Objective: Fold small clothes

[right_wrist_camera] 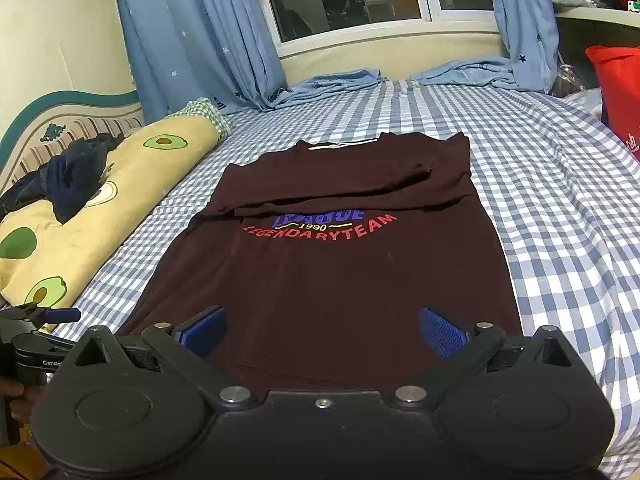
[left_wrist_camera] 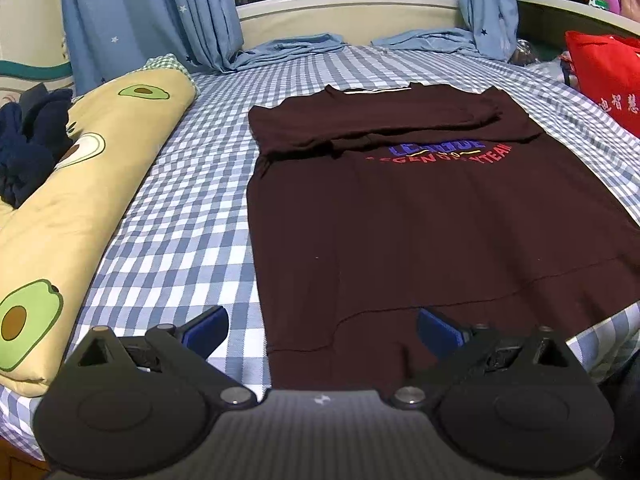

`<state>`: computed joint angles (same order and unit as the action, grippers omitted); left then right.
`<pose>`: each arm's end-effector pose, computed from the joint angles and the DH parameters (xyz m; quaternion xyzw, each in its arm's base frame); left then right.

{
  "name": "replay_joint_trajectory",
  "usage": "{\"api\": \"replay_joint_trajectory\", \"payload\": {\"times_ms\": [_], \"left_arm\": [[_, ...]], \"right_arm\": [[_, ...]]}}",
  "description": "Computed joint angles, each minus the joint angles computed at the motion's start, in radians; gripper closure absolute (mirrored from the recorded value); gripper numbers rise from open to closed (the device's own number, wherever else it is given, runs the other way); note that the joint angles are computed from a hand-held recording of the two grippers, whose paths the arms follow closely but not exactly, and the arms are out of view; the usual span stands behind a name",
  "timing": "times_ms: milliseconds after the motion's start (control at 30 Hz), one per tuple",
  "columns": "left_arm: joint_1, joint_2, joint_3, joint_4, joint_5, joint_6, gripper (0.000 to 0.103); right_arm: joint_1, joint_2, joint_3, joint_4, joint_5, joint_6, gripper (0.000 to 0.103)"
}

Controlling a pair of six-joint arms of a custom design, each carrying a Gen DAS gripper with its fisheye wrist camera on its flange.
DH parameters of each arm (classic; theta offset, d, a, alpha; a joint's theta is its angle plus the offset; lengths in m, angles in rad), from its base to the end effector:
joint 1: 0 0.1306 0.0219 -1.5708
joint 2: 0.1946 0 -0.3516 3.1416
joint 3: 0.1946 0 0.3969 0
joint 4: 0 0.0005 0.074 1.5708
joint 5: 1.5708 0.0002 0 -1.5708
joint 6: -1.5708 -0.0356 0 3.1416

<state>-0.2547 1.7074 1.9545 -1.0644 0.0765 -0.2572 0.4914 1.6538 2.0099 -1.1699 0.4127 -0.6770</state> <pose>0.5758 -0.1532 0.4802 0.2489 0.8954 -0.0351 0.3677 0.5036 0.2528 0.5295 0.1597 0.8986 0.0407 0.4067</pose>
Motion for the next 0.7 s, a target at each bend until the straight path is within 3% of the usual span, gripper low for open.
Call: {"api": "replay_joint_trajectory", "payload": {"times_ms": [267,367,467,700], "left_arm": [[-0.016,-0.01,-0.018,-0.007,-0.014,-0.072,0.001],[-0.016,-0.038,-0.074,0.013,0.006,-0.19,0.001],[-0.03,-0.082,-0.159,0.064,-0.034,-0.319,0.002],[-0.073,-0.138,-0.289,0.175,-0.128,-0.518,0.005]], "right_arm": [[0.0,-0.004,-0.01,-0.076,0.009,0.003,0.001],[0.001,-0.016,-0.029,-0.099,0.005,-0.011,0.001],[0.002,-0.027,-0.044,-0.116,0.008,-0.017,0.001],[-0.004,-0.047,-0.078,-0.076,-0.013,-0.032,0.001]]}}
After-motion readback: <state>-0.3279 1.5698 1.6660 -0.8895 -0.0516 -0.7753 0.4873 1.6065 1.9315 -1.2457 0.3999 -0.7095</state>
